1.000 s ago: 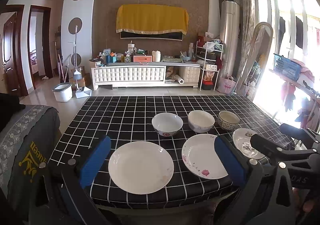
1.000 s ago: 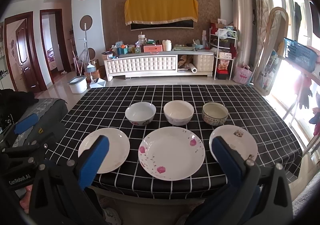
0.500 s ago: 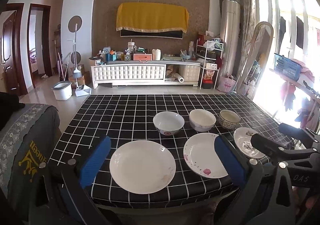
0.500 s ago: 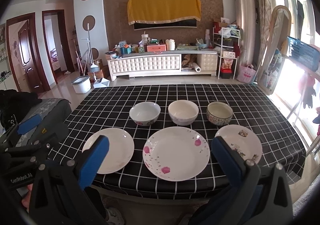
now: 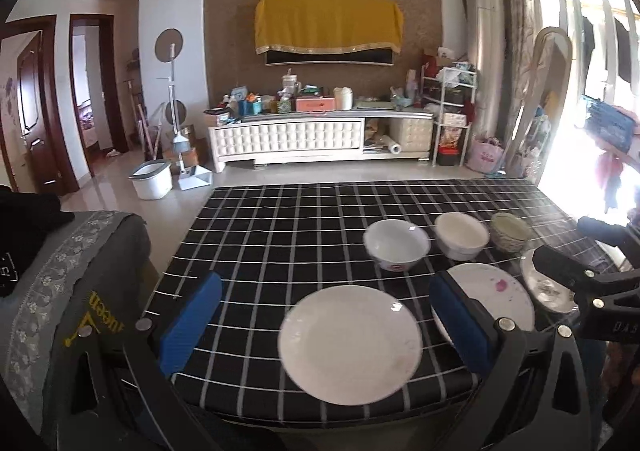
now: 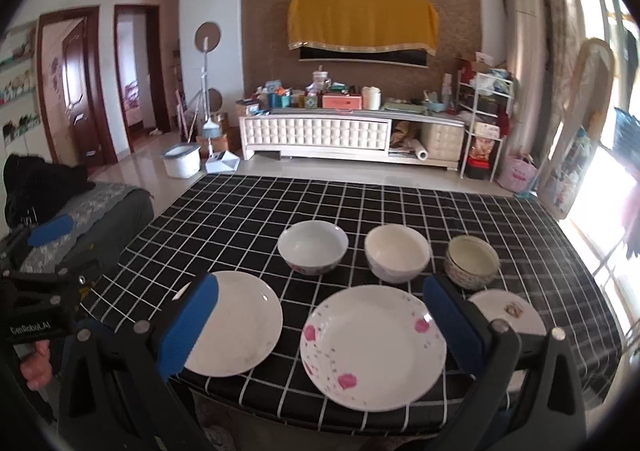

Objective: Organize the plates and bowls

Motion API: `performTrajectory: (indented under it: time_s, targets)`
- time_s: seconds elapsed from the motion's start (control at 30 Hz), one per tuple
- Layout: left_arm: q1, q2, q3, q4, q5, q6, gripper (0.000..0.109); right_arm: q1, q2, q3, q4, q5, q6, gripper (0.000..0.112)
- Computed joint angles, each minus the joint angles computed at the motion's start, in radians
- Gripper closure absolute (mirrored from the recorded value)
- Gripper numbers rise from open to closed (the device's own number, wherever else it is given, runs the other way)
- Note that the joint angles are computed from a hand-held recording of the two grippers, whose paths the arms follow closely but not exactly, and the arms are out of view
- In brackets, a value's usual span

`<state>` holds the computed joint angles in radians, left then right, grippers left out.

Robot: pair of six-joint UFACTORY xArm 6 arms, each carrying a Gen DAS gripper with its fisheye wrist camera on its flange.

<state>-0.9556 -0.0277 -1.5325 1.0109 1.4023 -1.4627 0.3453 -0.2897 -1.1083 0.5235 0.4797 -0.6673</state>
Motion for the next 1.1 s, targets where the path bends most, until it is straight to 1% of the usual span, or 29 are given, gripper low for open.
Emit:
performTrajectory:
  time_s: [0.1,0.17,0.23,0.27,0.3,0.33,0.37,0.4,0.47,0.57,0.63,0.73,0.83,0.87,0.93,1.03,1.1]
  targets:
    - [0.032,-0.035,0.046,-0.014,-0.023,-0.01,0.006,0.032,0.049,-0.028,-0.052,-0.01,0.028,0.009]
    - [0.053,-0.056,0.081,-0.027,-0.042,-0.022,0.006,0.044,0.078,-0.052,-0.049,0.014,0.022,0.009]
    - [0.085,-0.074,0.113,-0.061,-0.07,-0.026,0.006,0.044,0.118,-0.099,-0.009,0.095,0.022,0.009]
    - [0.105,-0.087,0.134,-0.085,-0.094,-0.03,0.006,0.042,0.146,-0.133,0.015,0.151,0.028,0.009]
    - [0.128,-0.104,0.166,-0.109,-0.129,-0.041,0.006,0.04,0.167,-0.156,0.024,0.185,0.036,0.009]
    - [0.146,-0.118,0.191,-0.129,-0.154,-0.051,0.006,0.041,0.18,-0.165,0.03,0.196,0.037,0.009]
    - [0.165,-0.129,0.213,-0.156,-0.175,-0.059,0.006,0.047,0.186,-0.165,0.025,0.186,0.04,0.009]
    - [0.184,-0.138,0.234,-0.181,-0.194,-0.062,0.006,0.058,0.191,-0.155,0.003,0.152,0.042,0.009]
    - [0.204,-0.146,0.261,-0.203,-0.217,-0.061,0.006,0.069,0.199,-0.147,-0.025,0.122,0.046,0.009]
    - [0.244,-0.15,0.303,-0.255,-0.256,-0.053,0.006,0.068,0.247,-0.189,-0.046,0.177,0.067,0.009]
    - [0.273,-0.157,0.337,-0.295,-0.305,-0.061,0.006,0.065,0.285,-0.225,-0.052,0.232,0.088,0.009]
    - [0.3,-0.168,0.375,-0.327,-0.346,-0.091,0.006,0.068,0.314,-0.244,-0.045,0.262,0.085,0.009]
    - [0.324,-0.164,0.397,-0.367,-0.365,-0.081,0.006,0.069,0.344,-0.268,-0.045,0.299,0.08,0.01]
    - [0.328,-0.161,0.398,-0.379,-0.367,-0.071,0.006,0.069,0.357,-0.279,-0.043,0.307,0.079,0.011]
    - [0.335,-0.156,0.406,-0.392,-0.374,-0.06,0.012,0.067,0.378,-0.291,-0.041,0.325,0.076,0.014]
    - [0.36,-0.171,0.449,-0.44,-0.43,-0.072,0.018,0.071,0.416,-0.312,-0.055,0.347,0.088,0.023]
    - [0.374,-0.168,0.464,-0.482,-0.442,-0.073,0.021,0.069,0.447,-0.335,-0.082,0.38,0.118,0.03]
